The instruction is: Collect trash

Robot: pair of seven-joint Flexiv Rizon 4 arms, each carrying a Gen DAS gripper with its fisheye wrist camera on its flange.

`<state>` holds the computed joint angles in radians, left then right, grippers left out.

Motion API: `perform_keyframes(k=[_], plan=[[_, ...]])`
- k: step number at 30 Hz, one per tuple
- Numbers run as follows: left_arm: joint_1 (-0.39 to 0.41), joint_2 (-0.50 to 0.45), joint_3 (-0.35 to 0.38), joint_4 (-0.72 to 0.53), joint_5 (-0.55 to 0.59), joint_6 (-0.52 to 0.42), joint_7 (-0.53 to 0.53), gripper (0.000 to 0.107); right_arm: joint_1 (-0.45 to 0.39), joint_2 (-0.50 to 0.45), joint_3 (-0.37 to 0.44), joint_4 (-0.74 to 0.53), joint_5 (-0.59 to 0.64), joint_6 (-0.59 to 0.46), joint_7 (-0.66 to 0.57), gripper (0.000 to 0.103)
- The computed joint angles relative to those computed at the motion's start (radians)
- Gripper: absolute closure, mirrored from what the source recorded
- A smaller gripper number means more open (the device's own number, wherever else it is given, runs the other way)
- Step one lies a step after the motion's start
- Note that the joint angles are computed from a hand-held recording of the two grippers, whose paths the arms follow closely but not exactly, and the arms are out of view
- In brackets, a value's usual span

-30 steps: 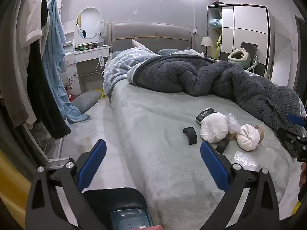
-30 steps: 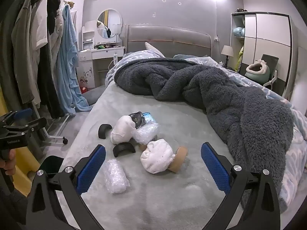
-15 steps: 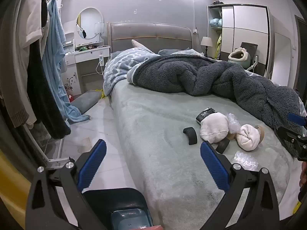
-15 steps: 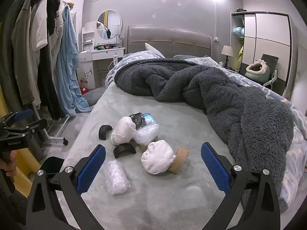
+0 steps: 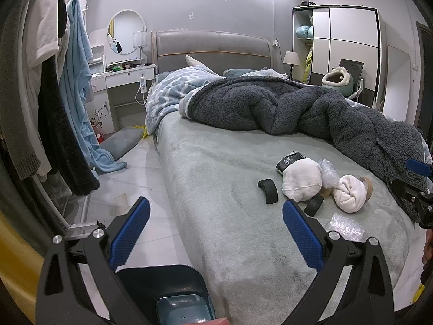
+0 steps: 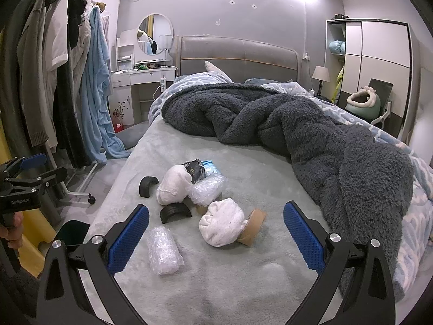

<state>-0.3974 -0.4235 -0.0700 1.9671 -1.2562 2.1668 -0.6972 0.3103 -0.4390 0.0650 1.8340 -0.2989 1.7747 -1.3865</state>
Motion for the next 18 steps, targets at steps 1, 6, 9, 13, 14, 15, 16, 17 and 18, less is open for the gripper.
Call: perform_keyframes(k=[1, 6, 9, 13, 14, 15, 16, 17, 18], plan=[[0.000, 0.000, 0.000, 0.000, 0.000, 0.000, 0.000, 0.007, -0.001, 0.000, 0.002, -0.001, 0.000, -0.002, 0.000, 0.003], [0.000, -0.001, 0.000, -0.001, -0.002, 0.000, 0.002, 0.007, 0.002, 0.000, -0.002, 0.000, 0.002, 0.001, -0.001, 0.003], [0.000, 0.000, -0.001, 0.000, -0.002, 0.000, 0.001, 0.007, 0.002, 0.000, -0.002, 0.000, 0.002, 0.000, -0.002, 0.003], [0.000, 0.000, -0.001, -0.001, -0.003, 0.000, 0.003, 0.007, 0.005, 0.001, -0.006, 0.001, 0.002, 0.000, -0.003, 0.003], [0.000, 0.000, -0.001, -0.001, -0.003, 0.000, 0.003, 0.007, 0.005, 0.001, -0.006, 0.001, 0.002, 0.000, -0.003, 0.003], [0.000, 0.000, -0.001, -0.001, -0.003, 0.000, 0.003, 0.007, 0.008, 0.001, -0.008, 0.001, 0.003, 0.001, -0.003, 0.003], [0.000, 0.000, -0.001, -0.001, -0.003, 0.000, 0.003, 0.007, 0.007, 0.001, -0.008, 0.001, 0.002, 0.000, -0.004, 0.003], [0.001, 0.000, -0.001, -0.001, -0.003, 0.000, 0.003, 0.007, 0.007, 0.001, -0.008, 0.001, 0.003, 0.001, -0.004, 0.003], [0.001, 0.000, -0.002, -0.001, -0.003, 0.000, 0.003, 0.007, 0.007, 0.002, -0.008, 0.003, 0.002, 0.002, -0.005, 0.003]])
